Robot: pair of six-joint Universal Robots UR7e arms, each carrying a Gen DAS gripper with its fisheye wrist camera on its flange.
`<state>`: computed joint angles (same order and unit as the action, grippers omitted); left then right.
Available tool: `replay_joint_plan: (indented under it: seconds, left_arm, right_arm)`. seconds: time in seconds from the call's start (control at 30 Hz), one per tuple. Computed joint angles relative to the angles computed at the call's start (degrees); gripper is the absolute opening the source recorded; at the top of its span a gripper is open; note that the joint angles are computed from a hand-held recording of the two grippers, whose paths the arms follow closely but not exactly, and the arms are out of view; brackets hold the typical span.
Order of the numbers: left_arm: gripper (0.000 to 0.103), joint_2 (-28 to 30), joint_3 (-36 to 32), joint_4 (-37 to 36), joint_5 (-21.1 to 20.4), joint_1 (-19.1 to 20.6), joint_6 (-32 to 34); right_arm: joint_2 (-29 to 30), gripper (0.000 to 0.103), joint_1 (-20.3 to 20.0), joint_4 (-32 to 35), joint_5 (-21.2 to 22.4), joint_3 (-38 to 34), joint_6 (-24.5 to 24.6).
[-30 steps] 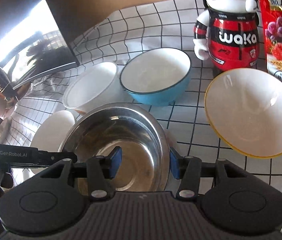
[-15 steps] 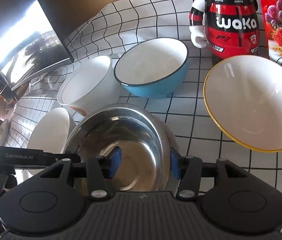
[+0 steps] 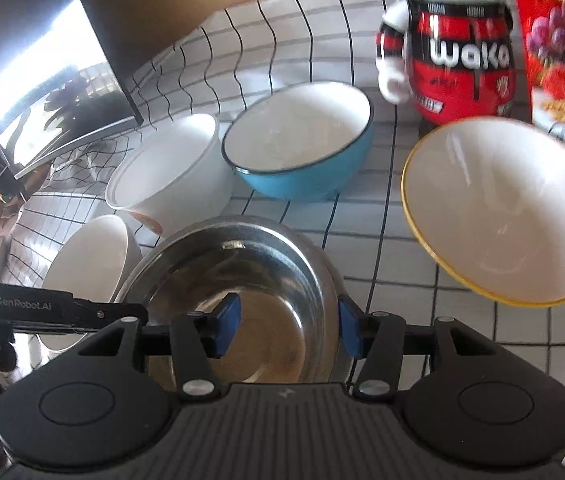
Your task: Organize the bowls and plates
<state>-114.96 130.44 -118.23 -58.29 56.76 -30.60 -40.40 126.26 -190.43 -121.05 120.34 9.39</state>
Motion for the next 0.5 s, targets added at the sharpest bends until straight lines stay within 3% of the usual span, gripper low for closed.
replay_joint_plan:
  seconds: [0.2, 0.3, 0.4, 0.43, 0.5]
  left_arm:
    - [0.027, -2.9, -1.2, 3.0, -0.3, -1.7, 2.6]
    - [0.027, -6.7, -0.9, 1.1, -0.9, -2.8, 6.4]
    - [0.027, -11.2, 1.3, -11.1, -4.4, -1.3, 15.7]
    - [0.027, -12.7, 2.2, -15.8, -4.8, -1.0, 18.6]
    - [0.026, -14.9, 3.3, -22.8, -4.2, -1.2, 20.8]
  right_arm:
    - [1.5, 0.052, 5.1, -5.7, -8.5, -0.6, -3.9]
    - [3.7, 0.055, 9.2, -11.8, -15.5, -1.7, -8.8]
    - [7.4, 0.069, 12.7, -21.4, -21.7, -4.2, -14.8]
    - [7.5, 0.07, 13.5, -21.6, -22.6, -4.9, -14.7]
    - [4.4, 0.07, 13.3, -15.1, -18.5, -4.0, -10.4]
